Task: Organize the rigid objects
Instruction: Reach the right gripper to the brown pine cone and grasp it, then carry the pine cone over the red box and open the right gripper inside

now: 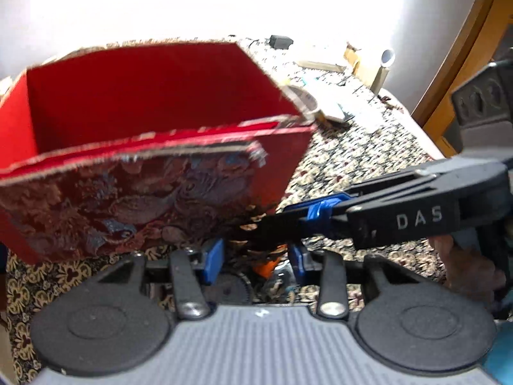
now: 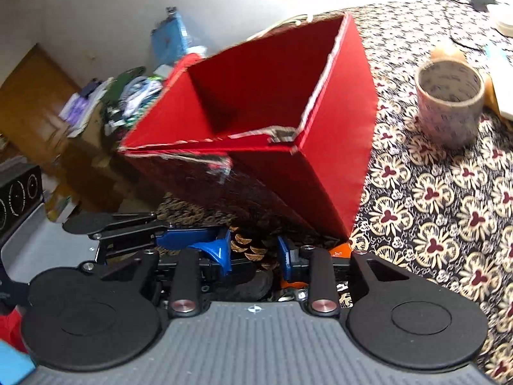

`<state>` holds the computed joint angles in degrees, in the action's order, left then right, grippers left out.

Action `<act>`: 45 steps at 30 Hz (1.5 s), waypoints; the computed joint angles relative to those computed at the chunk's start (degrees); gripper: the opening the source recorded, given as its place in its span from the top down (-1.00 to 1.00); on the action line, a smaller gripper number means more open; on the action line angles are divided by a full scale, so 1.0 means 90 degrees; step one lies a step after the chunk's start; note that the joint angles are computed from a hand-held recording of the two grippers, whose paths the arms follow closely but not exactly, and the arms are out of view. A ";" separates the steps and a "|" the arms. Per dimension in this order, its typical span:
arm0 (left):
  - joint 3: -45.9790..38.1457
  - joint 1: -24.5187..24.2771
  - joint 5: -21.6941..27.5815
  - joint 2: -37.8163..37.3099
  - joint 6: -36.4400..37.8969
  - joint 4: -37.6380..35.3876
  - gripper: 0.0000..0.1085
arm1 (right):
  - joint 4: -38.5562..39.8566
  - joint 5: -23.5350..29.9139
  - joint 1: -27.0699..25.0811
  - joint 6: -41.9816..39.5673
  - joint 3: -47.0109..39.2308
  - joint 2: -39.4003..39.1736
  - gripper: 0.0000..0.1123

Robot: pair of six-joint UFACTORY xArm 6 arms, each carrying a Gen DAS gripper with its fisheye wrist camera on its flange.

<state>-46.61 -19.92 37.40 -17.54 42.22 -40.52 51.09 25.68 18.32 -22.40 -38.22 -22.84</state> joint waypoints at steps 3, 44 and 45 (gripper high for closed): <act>0.0045 -0.0130 -0.0048 -0.0273 -0.0121 -0.0030 0.31 | 0.0308 0.0566 -0.0339 -0.0620 -0.0109 -0.0204 0.77; -0.4823 0.1132 0.0549 0.4117 -0.1881 0.2320 0.14 | -0.1699 0.1179 -0.0006 0.2231 -0.6247 0.5576 0.81; -0.4775 0.1103 0.0446 0.4091 -0.1879 0.2431 0.12 | -0.1800 0.1135 0.0009 0.2339 -0.6264 0.5606 0.81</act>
<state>-89.59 -9.99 41.41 19.28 25.31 -18.64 34.89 35.90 18.39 -1.35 -94.59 27.61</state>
